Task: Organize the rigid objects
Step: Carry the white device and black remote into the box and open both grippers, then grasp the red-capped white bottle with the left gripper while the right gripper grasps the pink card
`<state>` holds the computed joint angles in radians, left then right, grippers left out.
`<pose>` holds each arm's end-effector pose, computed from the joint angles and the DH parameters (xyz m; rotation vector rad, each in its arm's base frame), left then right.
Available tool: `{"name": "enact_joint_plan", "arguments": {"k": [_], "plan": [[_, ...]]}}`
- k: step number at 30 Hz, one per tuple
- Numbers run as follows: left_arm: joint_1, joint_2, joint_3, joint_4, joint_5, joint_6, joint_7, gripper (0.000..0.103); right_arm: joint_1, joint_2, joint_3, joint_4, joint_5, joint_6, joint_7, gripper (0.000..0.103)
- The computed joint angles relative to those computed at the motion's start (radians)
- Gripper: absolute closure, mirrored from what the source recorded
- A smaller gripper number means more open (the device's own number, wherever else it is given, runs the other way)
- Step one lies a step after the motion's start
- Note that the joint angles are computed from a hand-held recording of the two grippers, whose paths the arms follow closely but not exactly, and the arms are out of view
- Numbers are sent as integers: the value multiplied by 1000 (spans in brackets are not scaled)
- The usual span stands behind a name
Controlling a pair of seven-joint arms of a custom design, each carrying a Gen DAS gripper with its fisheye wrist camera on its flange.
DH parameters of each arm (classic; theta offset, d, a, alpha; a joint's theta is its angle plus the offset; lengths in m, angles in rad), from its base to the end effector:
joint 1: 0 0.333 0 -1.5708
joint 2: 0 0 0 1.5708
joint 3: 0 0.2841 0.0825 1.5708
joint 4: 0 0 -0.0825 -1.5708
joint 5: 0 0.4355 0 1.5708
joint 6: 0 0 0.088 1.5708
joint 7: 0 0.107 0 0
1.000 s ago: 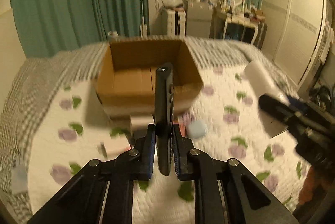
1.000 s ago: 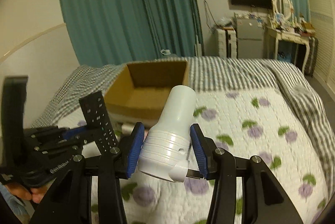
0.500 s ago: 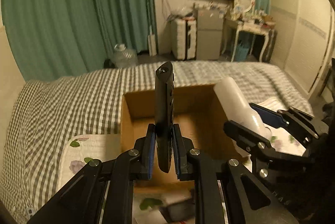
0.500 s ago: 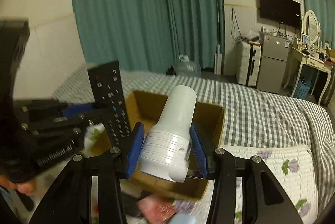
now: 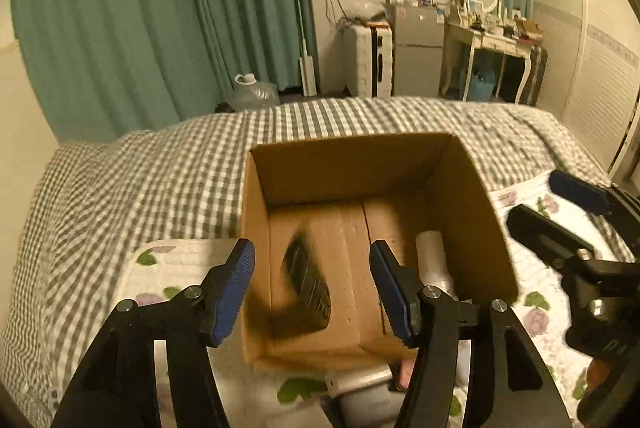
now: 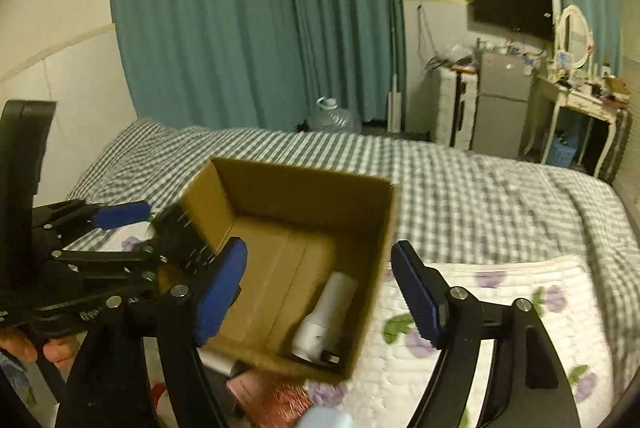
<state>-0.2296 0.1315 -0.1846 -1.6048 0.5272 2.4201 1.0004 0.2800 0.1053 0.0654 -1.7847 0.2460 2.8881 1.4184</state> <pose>0.6424 -0.2720 0.5881 -1.6285 1.8167 -0.6613 0.6531 0.2180 0.5629 -1.7582 1.3117 -0.5881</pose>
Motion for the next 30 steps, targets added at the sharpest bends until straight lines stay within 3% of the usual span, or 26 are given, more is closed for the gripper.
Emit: {"name": "enact_joint_plan", "arguments": {"k": [2, 8, 14, 23, 30], "plan": [[1, -66, -4, -59, -9, 6, -8, 40, 4, -63, -13, -55, -55, 10, 48, 12], [24, -297, -34, -284, 42, 62, -76, 36, -18, -263, 18, -232, -151, 43, 140, 6], [33, -461, -58, -488, -12, 111, -128, 36, -92, -423, 105, -408, -280, 44, 268, 5], [0, -429, -55, -622, -167, 148, -104, 36, -127, -427, 125, -504, -295, 17, 324, 4], [-6, -341, -60, -588, -184, 143, -80, 36, -116, -363, 86, -497, -268, 29, 365, 4]]}}
